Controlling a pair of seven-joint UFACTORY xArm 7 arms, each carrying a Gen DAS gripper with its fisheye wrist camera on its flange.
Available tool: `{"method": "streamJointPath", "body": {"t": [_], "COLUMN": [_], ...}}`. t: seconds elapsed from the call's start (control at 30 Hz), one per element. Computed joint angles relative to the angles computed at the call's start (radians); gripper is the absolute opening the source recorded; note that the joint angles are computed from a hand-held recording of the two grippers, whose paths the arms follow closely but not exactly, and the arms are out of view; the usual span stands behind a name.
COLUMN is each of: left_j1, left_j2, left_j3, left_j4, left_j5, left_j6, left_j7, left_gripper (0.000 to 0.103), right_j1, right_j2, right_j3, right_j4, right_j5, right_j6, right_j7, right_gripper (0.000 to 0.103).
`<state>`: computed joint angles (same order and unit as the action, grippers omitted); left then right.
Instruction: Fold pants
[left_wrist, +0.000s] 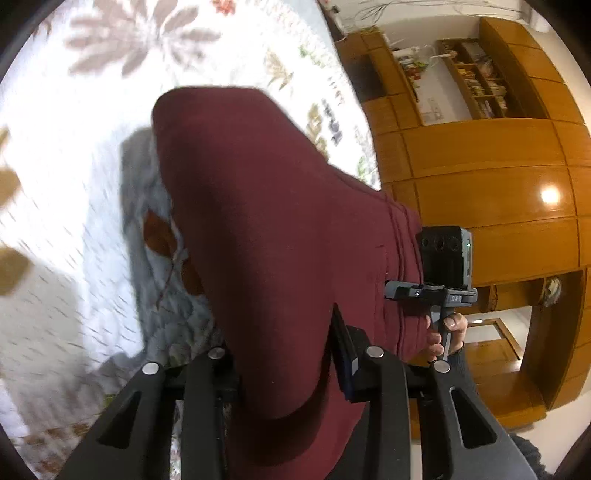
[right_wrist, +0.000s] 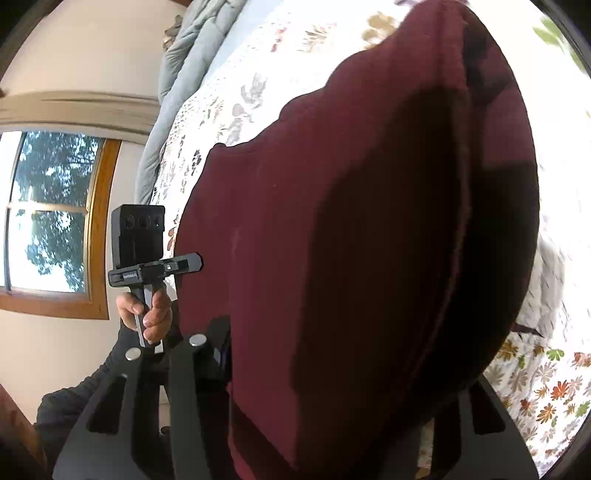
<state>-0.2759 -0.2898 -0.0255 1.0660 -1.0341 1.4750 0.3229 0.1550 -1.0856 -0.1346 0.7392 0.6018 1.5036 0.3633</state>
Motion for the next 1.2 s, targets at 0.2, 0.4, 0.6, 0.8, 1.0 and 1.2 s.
{"method": "streamJointPath", "body": {"t": [0.2, 0.4, 0.6, 0.8, 1.0, 1.2], "left_j1": [0.073, 0.210, 0.347, 0.428, 0.521, 0.534], "left_j2": [0.069, 0.319, 0.613, 0.705, 0.641, 0.581], "left_j3": [0.068, 0.099, 0.078, 0.030, -0.023, -0.012], "left_j4": [0.163, 0.475, 0.784, 0.755, 0.603, 0.668], "left_j5": [0.045, 0.104, 0.097, 0.131, 0.047, 0.072], "left_j6": [0.059, 0.140, 0.235, 0.206, 0.166, 0.034], "left_j7": [0.018, 0.038, -0.010, 0.006, 0.042, 0.099], "left_gripper": [0.035, 0.035, 0.035, 0.035, 0.042, 0.045], "right_j1": [0.077, 0.154, 0.137, 0.081, 0.049, 0.062], "right_j2": [0.260, 0.671, 1.092, 1.273, 1.255, 1.151], "right_j3": [0.076, 0.125, 0.200, 0.271, 0.286, 0.251], "right_j4": [0.153, 0.390, 0.702, 0.789, 0.766, 0.793], "right_j5": [0.052, 0.118, 0.158, 0.173, 0.147, -0.112], "right_j6": [-0.168, -0.348, -0.400, -0.447, -0.433, -0.528], "right_j7": [-0.066, -0.174, -0.223, -0.224, -0.202, -0.040], "right_gripper": [0.050, 0.050, 0.050, 0.056, 0.077, 0.077]}}
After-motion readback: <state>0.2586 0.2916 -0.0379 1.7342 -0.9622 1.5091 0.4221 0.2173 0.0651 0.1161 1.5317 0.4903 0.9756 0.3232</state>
